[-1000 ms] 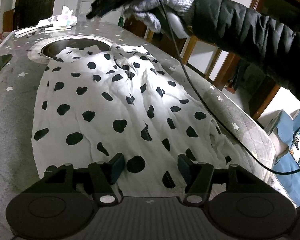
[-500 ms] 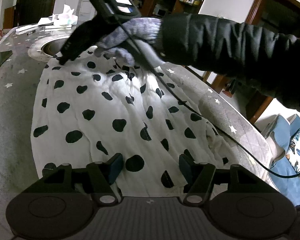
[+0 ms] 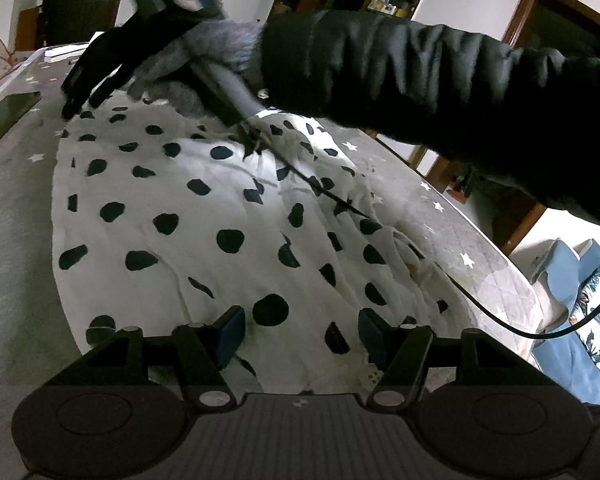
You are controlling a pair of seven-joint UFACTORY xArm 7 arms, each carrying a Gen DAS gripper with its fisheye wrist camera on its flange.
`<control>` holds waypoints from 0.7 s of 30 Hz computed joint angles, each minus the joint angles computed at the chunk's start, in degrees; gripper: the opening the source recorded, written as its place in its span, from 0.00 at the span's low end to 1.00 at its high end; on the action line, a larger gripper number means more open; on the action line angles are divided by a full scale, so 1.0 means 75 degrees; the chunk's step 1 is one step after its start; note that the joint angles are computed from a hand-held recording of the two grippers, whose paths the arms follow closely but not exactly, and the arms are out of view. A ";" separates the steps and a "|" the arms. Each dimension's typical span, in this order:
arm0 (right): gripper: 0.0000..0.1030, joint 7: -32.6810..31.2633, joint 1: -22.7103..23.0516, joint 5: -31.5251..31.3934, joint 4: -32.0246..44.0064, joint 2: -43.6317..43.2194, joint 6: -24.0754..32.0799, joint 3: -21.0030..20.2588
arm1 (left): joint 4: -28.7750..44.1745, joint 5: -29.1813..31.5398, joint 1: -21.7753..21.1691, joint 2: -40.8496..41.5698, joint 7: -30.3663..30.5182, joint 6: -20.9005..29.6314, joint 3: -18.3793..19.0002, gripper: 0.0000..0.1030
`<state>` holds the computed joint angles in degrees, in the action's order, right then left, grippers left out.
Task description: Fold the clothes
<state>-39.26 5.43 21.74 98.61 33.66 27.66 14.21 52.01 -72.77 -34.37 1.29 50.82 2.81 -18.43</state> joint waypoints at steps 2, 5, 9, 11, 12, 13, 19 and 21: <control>0.35 -0.0081 -0.0172 0.0130 -0.0214 -0.0293 -0.0003 0.0041 | -0.0017 0.0175 -0.0016 0.0002 -0.0193 -0.0059 -0.0008 0.64; 0.35 -0.0081 -0.0349 0.0140 -0.0715 -0.0856 -0.0171 -0.0188 | -0.0063 0.0634 -0.0028 0.0000 -0.0672 -0.0120 -0.0004 0.65; 0.35 0.0144 -0.0583 0.0034 -0.1445 -0.1586 -0.0413 -0.0623 | -0.0190 0.1026 -0.0030 -0.0106 -0.1081 -0.0150 -0.0009 0.65; 0.35 0.0331 -0.0729 -0.0030 -0.1792 -0.1874 -0.0525 -0.0849 | -0.0207 0.1164 -0.0085 -0.0135 -0.1198 -0.0212 -0.0016 0.65; 0.35 0.0434 -0.0810 -0.0059 -0.1965 -0.2010 -0.0572 -0.0957 | -0.0198 0.1289 -0.0119 -0.0139 -0.1299 -0.0247 -0.0021 0.65; 0.35 0.0546 -0.0879 -0.0108 -0.2155 -0.2138 -0.0640 -0.1068 | -0.0186 0.1408 -0.0151 -0.0140 -0.1389 -0.0271 -0.0027 0.65; 0.35 0.1179 -0.1273 -0.0486 -0.3054 -0.2636 -0.0875 -0.1545 | 0.0162 0.1807 -0.0323 0.0045 -0.1420 -0.0294 -0.0195 0.63; 0.35 0.1126 -0.1448 -0.0402 -0.3349 -0.2779 -0.0962 -0.1557 | 0.0404 0.1948 -0.0341 0.0210 -0.1369 -0.0235 -0.0321 0.63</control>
